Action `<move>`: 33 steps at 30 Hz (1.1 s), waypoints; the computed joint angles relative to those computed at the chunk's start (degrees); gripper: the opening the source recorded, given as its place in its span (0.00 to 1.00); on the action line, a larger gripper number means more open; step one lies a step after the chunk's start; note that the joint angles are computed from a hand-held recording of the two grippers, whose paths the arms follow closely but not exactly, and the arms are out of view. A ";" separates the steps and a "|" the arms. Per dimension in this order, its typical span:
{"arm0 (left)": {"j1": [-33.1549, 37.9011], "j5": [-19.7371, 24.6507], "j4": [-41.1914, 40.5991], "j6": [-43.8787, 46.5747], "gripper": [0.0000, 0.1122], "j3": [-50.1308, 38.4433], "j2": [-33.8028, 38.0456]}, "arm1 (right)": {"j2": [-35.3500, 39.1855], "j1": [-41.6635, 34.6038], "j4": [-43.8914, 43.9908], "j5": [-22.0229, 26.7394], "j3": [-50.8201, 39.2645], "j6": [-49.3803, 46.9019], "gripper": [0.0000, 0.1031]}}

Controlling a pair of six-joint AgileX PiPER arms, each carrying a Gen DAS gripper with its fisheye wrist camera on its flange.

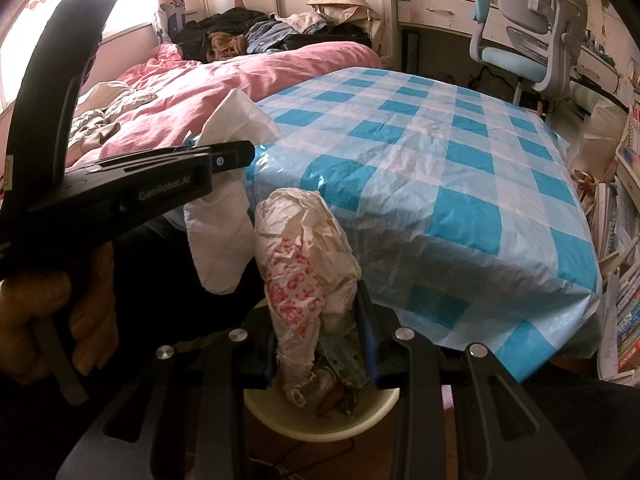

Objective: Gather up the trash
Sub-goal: 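Lower both grippers into the bin and open them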

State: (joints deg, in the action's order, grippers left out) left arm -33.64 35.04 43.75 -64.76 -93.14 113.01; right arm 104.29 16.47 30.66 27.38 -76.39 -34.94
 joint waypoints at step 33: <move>-0.57 0.99 -0.42 0.58 0.11 0.95 -0.62 | -0.52 -0.54 -0.25 -0.09 1.39 -0.07 0.33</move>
